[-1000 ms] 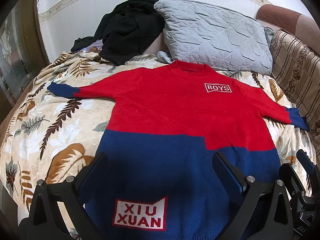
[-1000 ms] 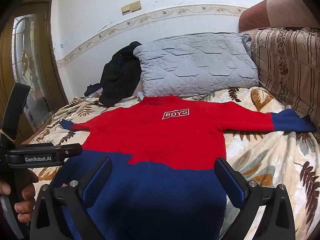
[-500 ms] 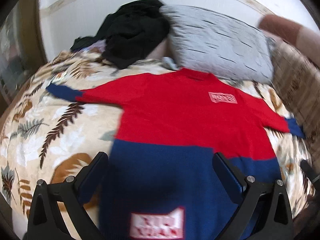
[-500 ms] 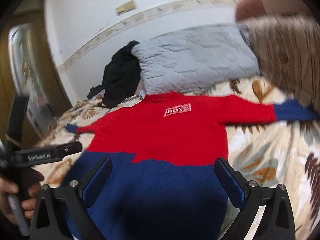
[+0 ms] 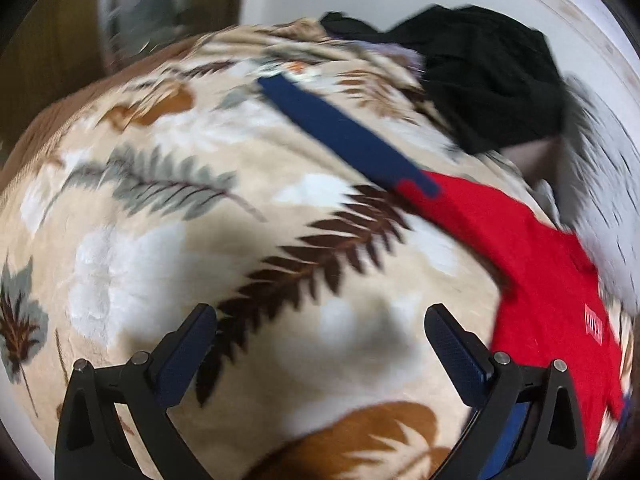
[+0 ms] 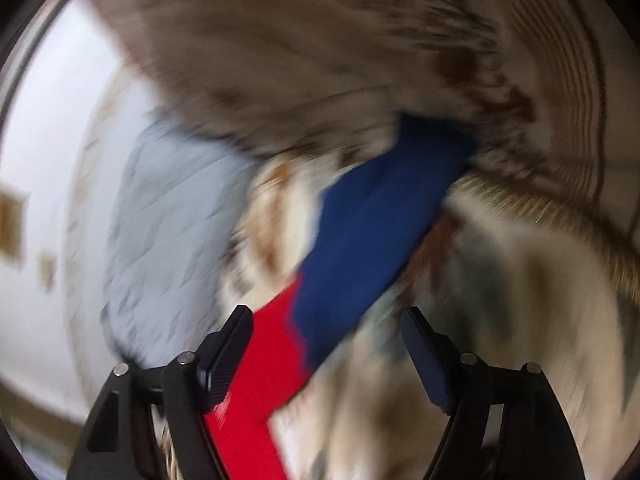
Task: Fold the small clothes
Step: 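Grasp the blue sleeve cuff with the right tool and fold it across the body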
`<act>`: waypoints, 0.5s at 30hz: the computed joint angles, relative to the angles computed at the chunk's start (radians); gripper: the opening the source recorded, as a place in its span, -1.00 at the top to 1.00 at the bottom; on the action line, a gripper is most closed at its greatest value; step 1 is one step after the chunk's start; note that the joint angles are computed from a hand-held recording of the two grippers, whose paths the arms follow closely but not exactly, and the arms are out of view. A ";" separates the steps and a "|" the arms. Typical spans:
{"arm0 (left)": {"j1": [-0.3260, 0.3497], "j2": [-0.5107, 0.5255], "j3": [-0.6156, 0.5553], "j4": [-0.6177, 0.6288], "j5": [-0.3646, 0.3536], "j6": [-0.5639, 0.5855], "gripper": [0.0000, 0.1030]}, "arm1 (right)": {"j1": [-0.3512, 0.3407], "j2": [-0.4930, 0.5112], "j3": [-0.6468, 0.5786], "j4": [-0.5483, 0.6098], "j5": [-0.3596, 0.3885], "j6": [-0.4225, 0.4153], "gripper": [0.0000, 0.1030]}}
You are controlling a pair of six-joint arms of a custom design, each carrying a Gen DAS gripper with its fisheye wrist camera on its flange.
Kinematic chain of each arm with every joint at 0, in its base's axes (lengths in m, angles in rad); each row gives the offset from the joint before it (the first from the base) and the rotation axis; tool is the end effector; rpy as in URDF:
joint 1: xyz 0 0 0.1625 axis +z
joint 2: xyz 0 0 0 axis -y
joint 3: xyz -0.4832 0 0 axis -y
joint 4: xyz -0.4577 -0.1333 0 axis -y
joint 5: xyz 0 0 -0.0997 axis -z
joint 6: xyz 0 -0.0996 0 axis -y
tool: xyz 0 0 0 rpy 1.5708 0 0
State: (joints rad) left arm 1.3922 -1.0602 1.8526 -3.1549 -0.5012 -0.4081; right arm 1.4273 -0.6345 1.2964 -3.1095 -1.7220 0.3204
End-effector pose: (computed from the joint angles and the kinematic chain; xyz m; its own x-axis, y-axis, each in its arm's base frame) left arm 0.0996 -0.6903 0.2955 -0.5853 -0.7597 -0.2832 -0.1171 0.4248 -0.8977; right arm -0.0101 -0.8974 0.1813 -0.8841 0.4423 -0.1507 0.3897 0.5202 -0.7599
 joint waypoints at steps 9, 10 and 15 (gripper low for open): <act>0.026 -0.002 -0.006 0.063 0.002 -0.062 -1.00 | 0.019 0.103 -0.191 0.052 -0.229 -0.041 0.84; 0.029 -0.004 -0.004 0.055 -0.010 -0.064 -1.00 | 0.027 0.108 -0.197 0.035 -0.251 -0.086 0.84; 0.039 -0.022 0.014 0.005 -0.065 -0.092 -1.00 | 0.139 0.154 -0.282 -0.073 -0.282 -0.420 0.85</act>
State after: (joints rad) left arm 1.4307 -1.0820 1.8669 -3.1503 -0.5660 -0.5001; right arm 1.5659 -0.4805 1.0140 -3.1827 -2.0041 -0.0999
